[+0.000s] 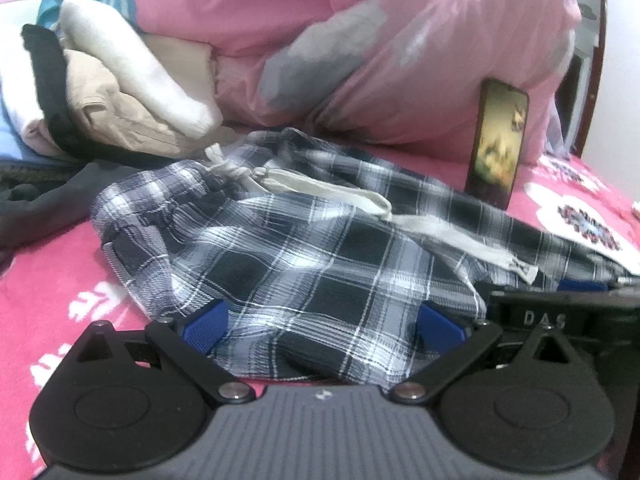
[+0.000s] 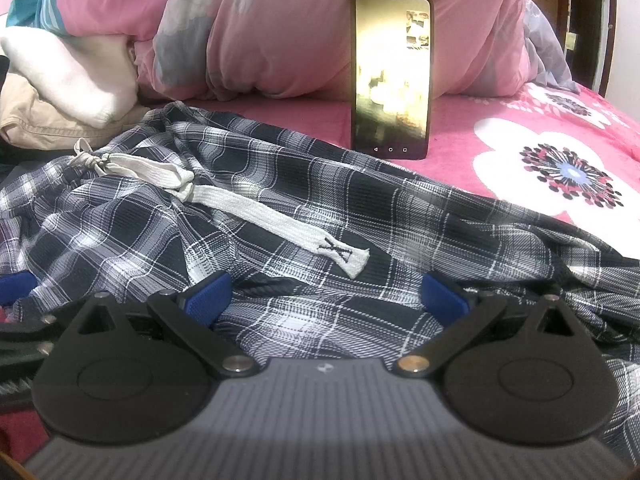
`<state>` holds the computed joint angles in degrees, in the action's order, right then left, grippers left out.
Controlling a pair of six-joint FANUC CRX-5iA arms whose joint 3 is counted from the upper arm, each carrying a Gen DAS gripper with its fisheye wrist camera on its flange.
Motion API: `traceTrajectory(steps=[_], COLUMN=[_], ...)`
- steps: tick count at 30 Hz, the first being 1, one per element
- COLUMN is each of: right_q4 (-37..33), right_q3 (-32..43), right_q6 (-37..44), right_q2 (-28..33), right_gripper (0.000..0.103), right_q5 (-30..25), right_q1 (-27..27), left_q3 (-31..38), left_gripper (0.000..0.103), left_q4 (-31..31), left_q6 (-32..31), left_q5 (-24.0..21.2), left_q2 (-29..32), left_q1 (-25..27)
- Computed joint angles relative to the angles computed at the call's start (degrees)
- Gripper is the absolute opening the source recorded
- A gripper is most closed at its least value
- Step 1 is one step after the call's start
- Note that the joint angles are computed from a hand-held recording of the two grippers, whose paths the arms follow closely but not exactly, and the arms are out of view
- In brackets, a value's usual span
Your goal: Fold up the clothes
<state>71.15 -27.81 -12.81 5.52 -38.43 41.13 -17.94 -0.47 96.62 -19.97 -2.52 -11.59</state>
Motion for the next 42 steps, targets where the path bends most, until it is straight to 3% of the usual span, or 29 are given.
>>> traceTrajectory(steps=[8,12,16,27,33,37,38,40,42], right_q4=[-0.01,0.35,0.59,0.58,0.7,-0.47,-1.8,-2.83,3.36], right_q3=[-0.05,-0.14,-0.19,0.0,-0.05,0.36,0.59,-0.24,-3.66], right_q6=[0.02,-0.31,-0.51,-0.43,-0.62,0.49,1.72,4.09,-0.1], right_q2=[-0.07,-0.06,-0.03,0.18,0.18,0.15,-0.13,-1.81,-4.79], right_gripper=[0.102,0.102,0.102,0.102,0.102,0.102,0.102,0.102,0.102], right_q5=[0.02,0.05,0.0,-0.3,-0.34,-0.44,0.15,3.07,6.35], right_q1=[-0.01,-0.07,-0.07,0.05,0.07,0.22,0.14,-0.59,-1.78], left_q3=[0.96,2.36,1.59,1.37,1.92,1.94,2.12,1.72,0.37], left_gripper=[0.101,0.101,0.101,0.1,0.086,0.068,0.06,0.054,0.045], left_q4=[-5.24,-11.76,-13.59,-8.19,0.32,4.06,4.73,7.48,11.78], left_q6=[7.37,13.42,16.63,17.87,13.64,12.16,11.93,9.93,6.44], left_q5=[-5.5,-9.37,-10.36,-7.41,-3.68,-0.93,-0.64,0.33,1.77], left_q2=[-3.54,-5.15,-6.94,-4.8,-0.44,1.76,2.27,2.91,3.07], left_q1=[0.46,-0.29,0.64,6.95,10.64,11.45,11.57,11.95,12.4])
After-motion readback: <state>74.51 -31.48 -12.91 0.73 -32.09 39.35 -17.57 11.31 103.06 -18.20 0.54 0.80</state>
